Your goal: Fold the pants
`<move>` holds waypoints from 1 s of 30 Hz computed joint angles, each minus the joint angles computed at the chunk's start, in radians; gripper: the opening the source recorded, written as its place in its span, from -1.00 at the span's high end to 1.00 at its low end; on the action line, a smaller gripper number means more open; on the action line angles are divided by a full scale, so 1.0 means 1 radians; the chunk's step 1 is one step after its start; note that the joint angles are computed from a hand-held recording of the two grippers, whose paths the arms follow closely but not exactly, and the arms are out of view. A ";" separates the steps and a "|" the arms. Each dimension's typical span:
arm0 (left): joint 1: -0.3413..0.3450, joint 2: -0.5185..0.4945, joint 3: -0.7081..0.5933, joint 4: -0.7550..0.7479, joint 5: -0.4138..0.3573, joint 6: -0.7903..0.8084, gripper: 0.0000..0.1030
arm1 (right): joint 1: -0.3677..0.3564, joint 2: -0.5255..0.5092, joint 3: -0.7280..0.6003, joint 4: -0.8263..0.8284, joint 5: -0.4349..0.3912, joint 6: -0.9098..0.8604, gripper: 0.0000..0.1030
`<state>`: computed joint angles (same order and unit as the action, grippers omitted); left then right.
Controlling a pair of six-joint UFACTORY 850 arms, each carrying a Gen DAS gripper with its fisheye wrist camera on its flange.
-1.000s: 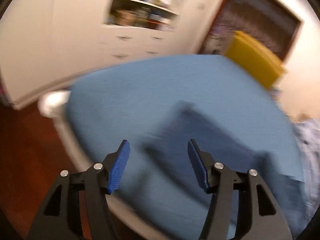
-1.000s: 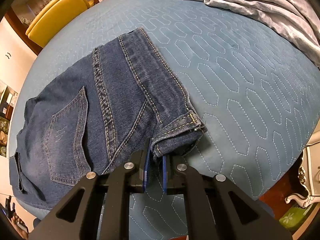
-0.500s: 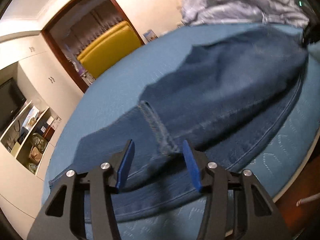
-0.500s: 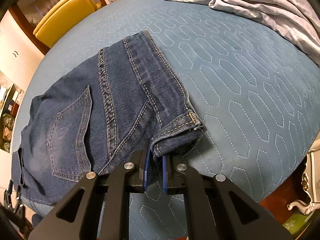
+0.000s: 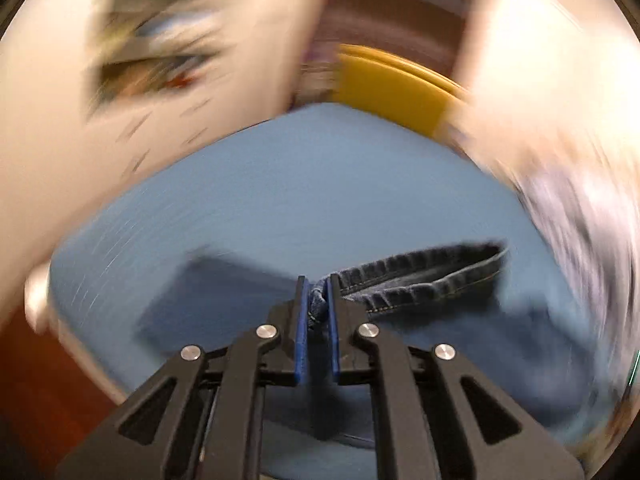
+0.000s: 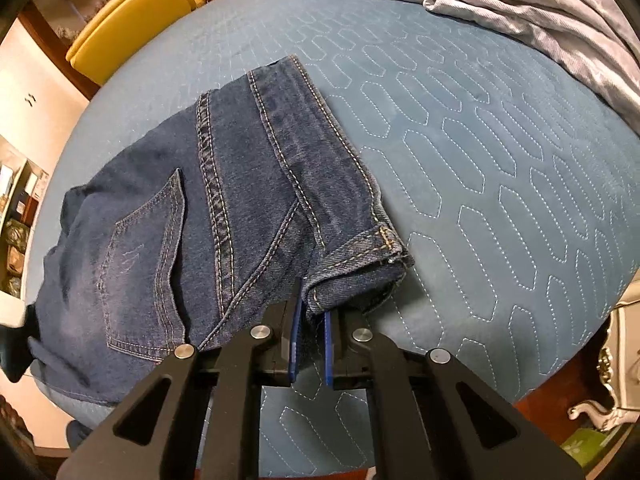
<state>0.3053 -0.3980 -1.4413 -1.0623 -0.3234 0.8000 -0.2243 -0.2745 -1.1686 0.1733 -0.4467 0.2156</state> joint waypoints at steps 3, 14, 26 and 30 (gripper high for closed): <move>0.126 -0.112 -0.052 -0.052 -0.133 -0.123 0.82 | 0.004 -0.002 -0.005 -0.031 -0.008 0.031 0.97; 0.233 -0.161 0.016 -0.376 -0.267 -0.035 0.19 | 0.050 -0.052 -0.085 -0.151 -0.068 0.157 0.97; 0.190 -0.262 -0.159 -0.120 -0.387 -0.385 0.54 | 0.061 -0.052 -0.085 -0.176 -0.063 0.184 0.97; 0.166 -0.229 -0.168 -0.053 -0.289 -0.394 0.98 | 0.059 -0.045 -0.076 -0.166 -0.055 0.171 0.97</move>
